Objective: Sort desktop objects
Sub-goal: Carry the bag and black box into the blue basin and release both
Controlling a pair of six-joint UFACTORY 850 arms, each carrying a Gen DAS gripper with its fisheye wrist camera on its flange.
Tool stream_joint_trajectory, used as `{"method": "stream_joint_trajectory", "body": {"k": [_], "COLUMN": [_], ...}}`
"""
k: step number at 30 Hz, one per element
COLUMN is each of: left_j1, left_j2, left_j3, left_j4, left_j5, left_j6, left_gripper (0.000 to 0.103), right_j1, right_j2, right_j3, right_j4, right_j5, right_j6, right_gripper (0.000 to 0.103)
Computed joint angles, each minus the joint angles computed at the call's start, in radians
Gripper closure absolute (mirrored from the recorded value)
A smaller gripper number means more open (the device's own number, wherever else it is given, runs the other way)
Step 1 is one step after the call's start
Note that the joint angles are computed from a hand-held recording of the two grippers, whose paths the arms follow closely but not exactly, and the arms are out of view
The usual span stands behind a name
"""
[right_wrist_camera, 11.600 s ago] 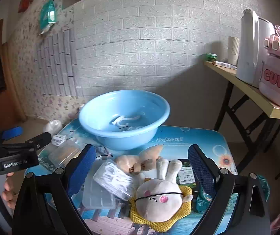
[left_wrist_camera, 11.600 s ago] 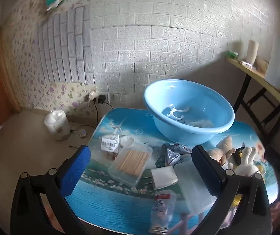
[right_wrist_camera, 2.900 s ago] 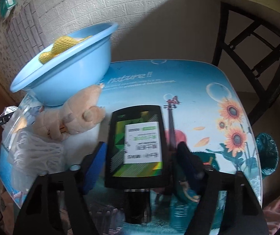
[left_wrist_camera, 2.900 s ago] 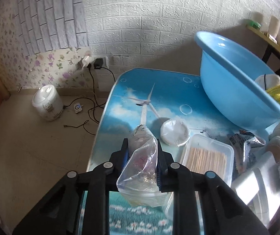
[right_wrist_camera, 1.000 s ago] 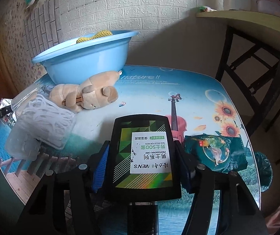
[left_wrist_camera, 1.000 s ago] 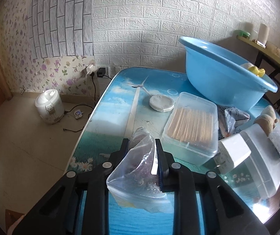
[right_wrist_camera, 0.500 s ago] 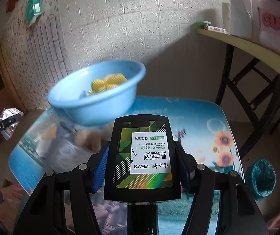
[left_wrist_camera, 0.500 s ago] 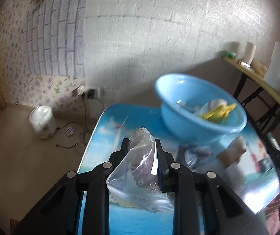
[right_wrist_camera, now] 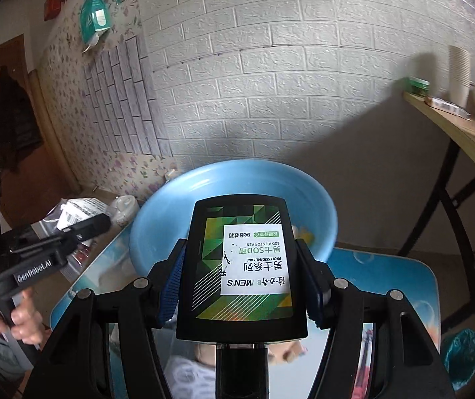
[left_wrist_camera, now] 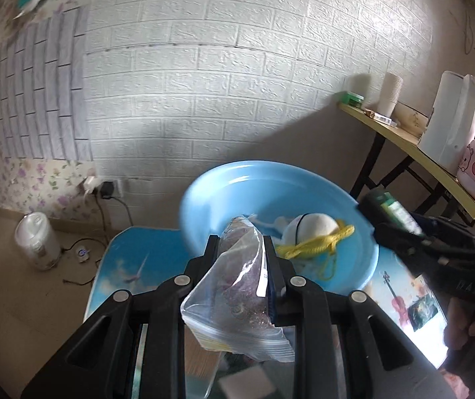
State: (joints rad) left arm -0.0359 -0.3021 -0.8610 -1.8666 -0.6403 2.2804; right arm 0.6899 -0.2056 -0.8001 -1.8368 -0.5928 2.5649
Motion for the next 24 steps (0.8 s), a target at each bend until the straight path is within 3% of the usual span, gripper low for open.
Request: {"method": "stream_joint_trajectory", "body": {"k": [9,17,19,24], "left_j1": [-0.115,-0.153,-0.158,-0.157], "left_j2": [-0.082,-0.156,-0.154,-0.142], "left_j3": [-0.096,-0.164,-0.155,-0.139], "left_j4": [-0.001,0.134,0.115,0.119], "left_j5": [0.076,0.123,0.127,0.136], "left_j6": [0.006,-0.145,-0.113,-0.094], "left_gripper": [0.081,0.08,0.08,0.066], "right_j1": [-0.091,-0.143,-0.152,-0.16], "right_j2": [-0.063,-0.09,-0.093,-0.102], "right_j3": [-0.031,-0.048,-0.047,-0.053], "right_j4": [-0.156,-0.23,-0.237,-0.203], "right_j5": [0.111,0.166,0.173,0.187], "right_j6": [0.098,0.127,0.126,0.098], "right_gripper": [0.046,0.046,0.046,0.046]}}
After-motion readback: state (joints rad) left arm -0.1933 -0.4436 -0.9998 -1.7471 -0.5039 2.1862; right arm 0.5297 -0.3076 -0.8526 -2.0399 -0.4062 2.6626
